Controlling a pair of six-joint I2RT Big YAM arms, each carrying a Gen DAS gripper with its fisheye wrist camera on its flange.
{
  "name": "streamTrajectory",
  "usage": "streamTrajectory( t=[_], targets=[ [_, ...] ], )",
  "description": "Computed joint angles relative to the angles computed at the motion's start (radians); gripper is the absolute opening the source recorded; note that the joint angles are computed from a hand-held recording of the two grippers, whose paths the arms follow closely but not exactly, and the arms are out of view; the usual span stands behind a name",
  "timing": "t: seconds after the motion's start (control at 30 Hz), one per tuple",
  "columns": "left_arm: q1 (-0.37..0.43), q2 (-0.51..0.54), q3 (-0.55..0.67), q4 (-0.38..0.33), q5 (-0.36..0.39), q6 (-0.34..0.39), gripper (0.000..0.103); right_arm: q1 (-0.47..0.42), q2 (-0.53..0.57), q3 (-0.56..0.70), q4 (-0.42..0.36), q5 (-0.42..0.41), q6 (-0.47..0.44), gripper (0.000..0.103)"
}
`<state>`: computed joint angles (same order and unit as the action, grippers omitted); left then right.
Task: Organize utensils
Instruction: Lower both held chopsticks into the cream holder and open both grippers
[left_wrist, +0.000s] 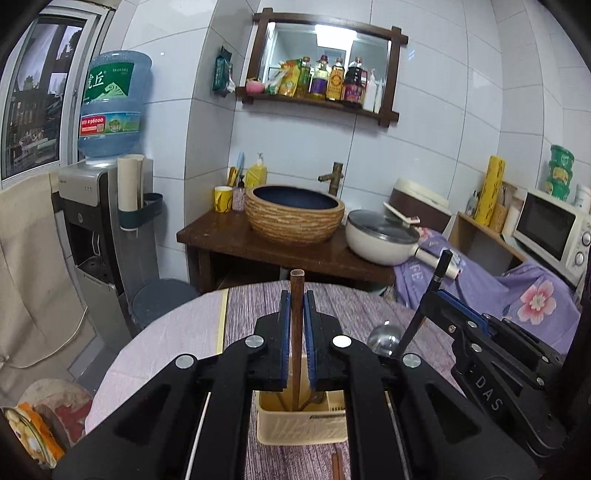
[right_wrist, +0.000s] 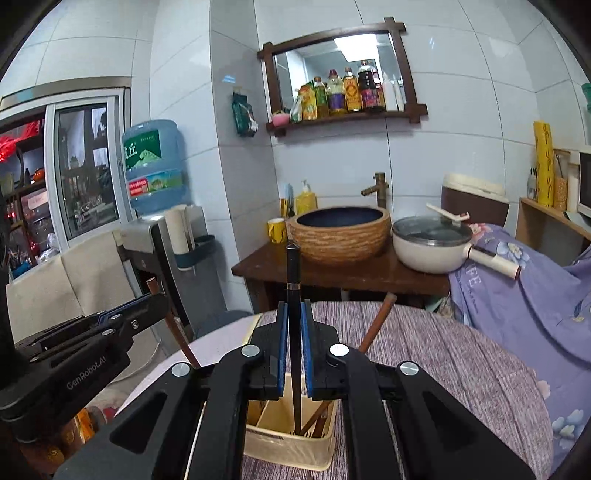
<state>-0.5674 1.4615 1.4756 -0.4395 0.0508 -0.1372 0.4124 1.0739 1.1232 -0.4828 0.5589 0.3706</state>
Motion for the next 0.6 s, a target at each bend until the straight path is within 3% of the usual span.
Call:
streamTrajectory(
  t=[0.43, 0.6],
  targets=[
    [-0.008, 0.026, -0.044, 0.006, -0.012, 0.024, 0.007, -0.017, -0.001, -0.048, 0.011, -0.043, 0.037, 0.009],
    [-0.011, 0.003, -0.070, 0.029, -0.014, 0.058, 0.009, -0.017, -0.031, -0.075, 0.028, -0.039, 0.040, 0.039]
  ],
)
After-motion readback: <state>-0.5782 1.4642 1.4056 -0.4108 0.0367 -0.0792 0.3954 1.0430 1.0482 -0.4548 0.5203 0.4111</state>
